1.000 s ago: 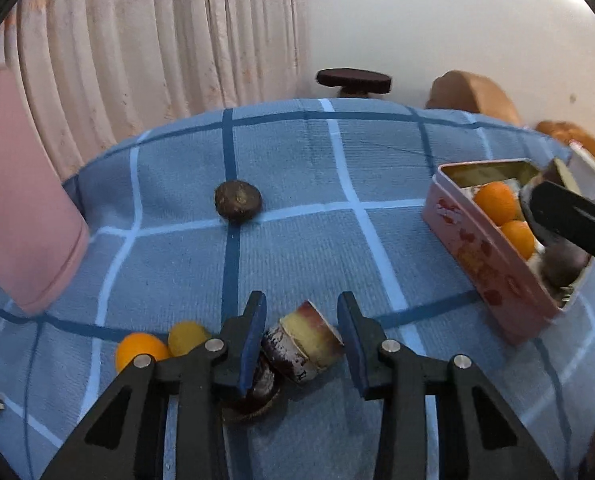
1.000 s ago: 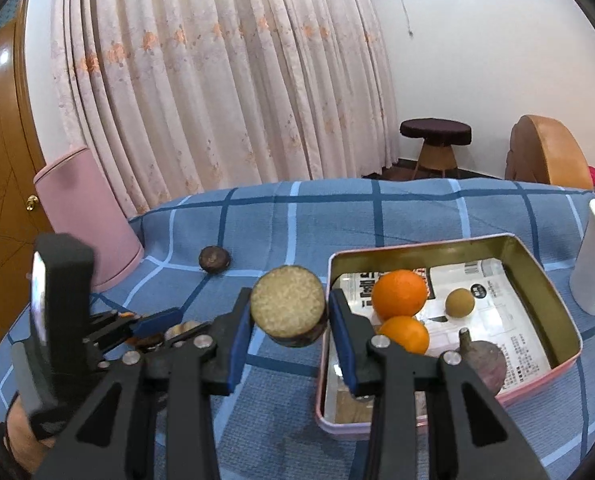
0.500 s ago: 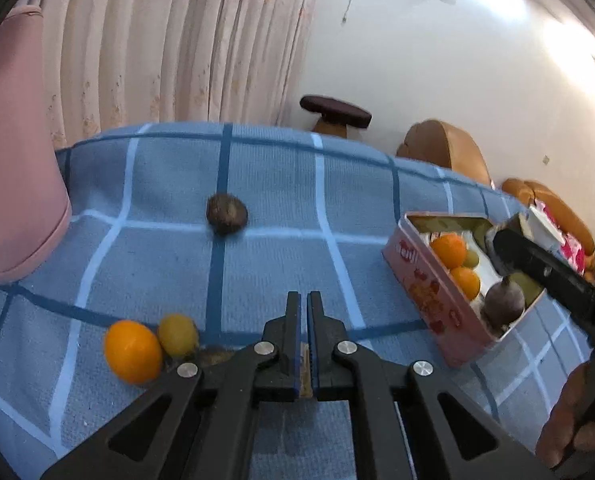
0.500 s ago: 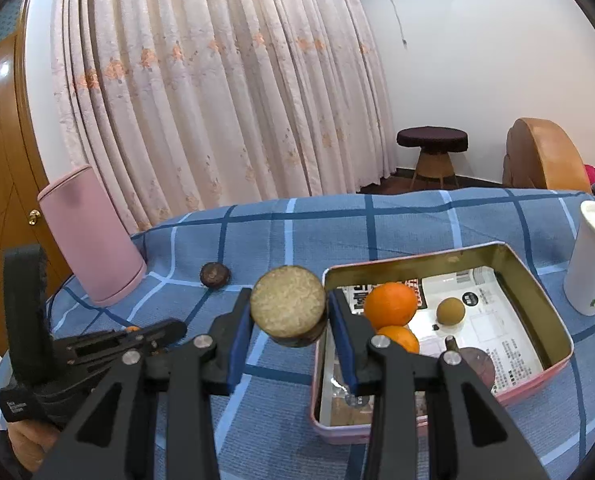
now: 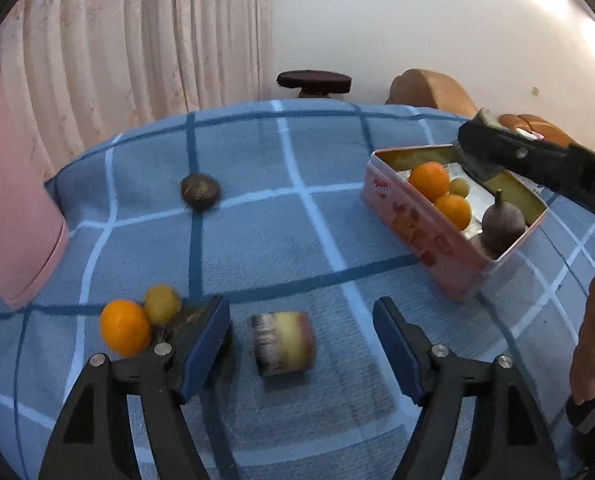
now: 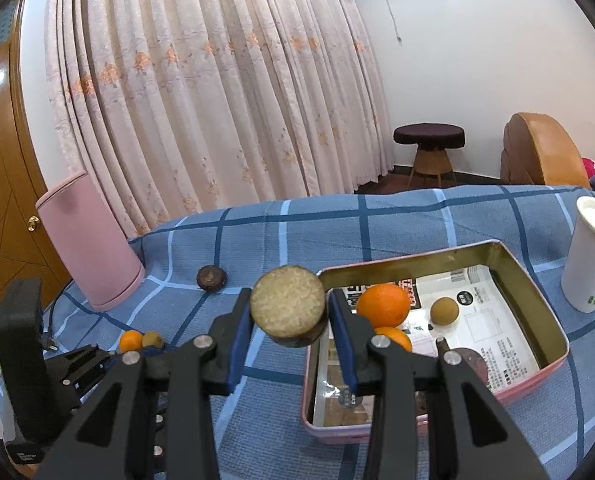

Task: Organize fruits
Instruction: 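Hold the cake above the tin with right tool while left tool grasps another cake slice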

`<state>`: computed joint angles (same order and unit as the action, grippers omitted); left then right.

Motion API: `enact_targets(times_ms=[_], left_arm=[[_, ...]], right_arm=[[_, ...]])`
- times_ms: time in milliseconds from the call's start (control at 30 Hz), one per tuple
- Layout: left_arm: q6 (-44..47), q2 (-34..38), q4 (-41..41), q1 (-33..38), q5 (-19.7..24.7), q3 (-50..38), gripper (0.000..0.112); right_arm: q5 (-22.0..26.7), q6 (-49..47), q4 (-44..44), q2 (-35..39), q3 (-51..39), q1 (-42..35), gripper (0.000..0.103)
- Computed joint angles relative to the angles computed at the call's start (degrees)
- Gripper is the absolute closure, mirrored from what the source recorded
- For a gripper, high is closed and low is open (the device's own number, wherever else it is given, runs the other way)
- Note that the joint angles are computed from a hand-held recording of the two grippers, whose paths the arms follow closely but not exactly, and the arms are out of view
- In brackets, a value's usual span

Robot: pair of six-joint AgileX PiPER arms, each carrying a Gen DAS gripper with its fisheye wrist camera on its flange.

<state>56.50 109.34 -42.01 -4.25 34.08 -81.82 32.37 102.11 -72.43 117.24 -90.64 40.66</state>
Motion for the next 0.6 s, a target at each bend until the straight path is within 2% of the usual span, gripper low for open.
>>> enact_targets(times_ms=[233, 333, 400, 500, 600], left_arm=[[3.4, -0.5, -0.4, -0.5, -0.4, 1.8, 0.038], [2.7, -0.2, 2.4, -1.9, -0.8, 2.3, 0.048], [1.8, 0.6, 3.2, -1.7, 0.4, 1.6, 0.064], [1.2, 1.6, 2.5, -0.9, 1.0, 0.6, 0.078], [0.6, 2.5, 3.9, -1.5, -0.6, 0.7, 0.080]], right_arm=[[-0.1, 0.1, 0.0, -0.1, 0.0, 0.0, 0.063], [-0.2, 0.3, -0.2, -0.1, 0.1, 0.0, 0.063], [-0.1, 0.6, -0.5, 0.0, 0.1, 0.1, 0.063], [0.1, 0.8, -0.6, 0.0, -0.1, 0.4, 0.063], [0.1, 1.2, -0.8, -0.2, 0.1, 0.7, 0.063]])
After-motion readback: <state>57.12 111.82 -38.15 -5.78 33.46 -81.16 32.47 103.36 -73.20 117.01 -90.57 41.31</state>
